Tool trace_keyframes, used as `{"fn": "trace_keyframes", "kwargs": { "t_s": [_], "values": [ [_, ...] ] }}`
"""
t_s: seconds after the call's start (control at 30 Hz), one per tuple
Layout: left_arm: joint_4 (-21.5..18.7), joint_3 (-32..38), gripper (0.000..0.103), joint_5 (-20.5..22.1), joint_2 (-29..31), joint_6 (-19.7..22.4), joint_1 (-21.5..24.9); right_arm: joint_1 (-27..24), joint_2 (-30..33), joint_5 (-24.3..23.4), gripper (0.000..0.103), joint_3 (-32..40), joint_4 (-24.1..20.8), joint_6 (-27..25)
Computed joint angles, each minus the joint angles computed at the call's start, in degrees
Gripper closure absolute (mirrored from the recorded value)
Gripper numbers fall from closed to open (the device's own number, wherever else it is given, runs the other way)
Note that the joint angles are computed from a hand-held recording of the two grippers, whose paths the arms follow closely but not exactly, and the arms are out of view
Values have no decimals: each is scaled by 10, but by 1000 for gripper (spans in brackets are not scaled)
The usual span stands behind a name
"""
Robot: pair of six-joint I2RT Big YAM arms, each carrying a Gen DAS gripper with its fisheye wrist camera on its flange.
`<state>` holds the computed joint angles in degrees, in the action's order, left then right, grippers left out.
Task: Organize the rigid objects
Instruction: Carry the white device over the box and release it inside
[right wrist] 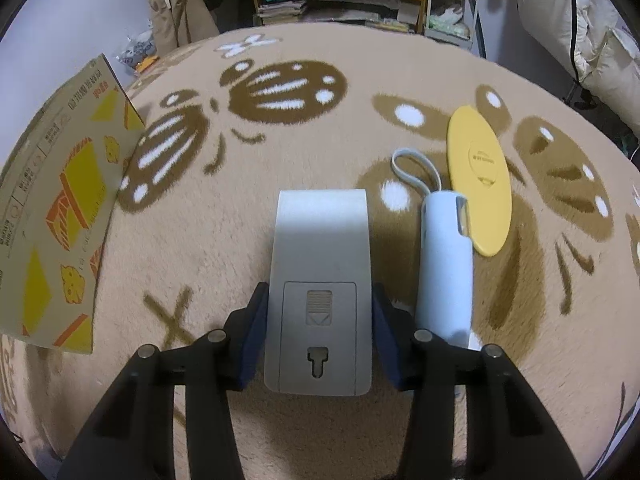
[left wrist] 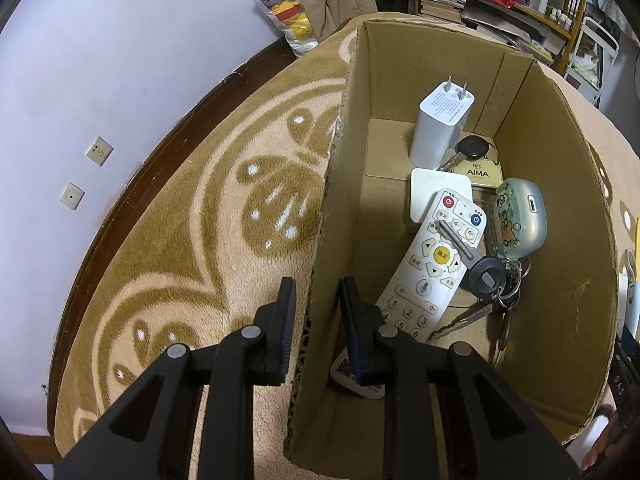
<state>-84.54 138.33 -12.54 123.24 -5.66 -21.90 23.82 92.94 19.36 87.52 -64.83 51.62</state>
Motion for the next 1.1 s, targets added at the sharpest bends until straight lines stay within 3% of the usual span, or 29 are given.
{"fn": "trace_keyframes", "kwargs": {
  "t_s": [0.47,1.1],
  "values": [
    [-2,1,81,-5,0,5,-1,-7,10,10,51,51,4,-30],
    [1,-3,81,0,-1,4,1,8,133,13,51,304,2,-137]
  ]
}}
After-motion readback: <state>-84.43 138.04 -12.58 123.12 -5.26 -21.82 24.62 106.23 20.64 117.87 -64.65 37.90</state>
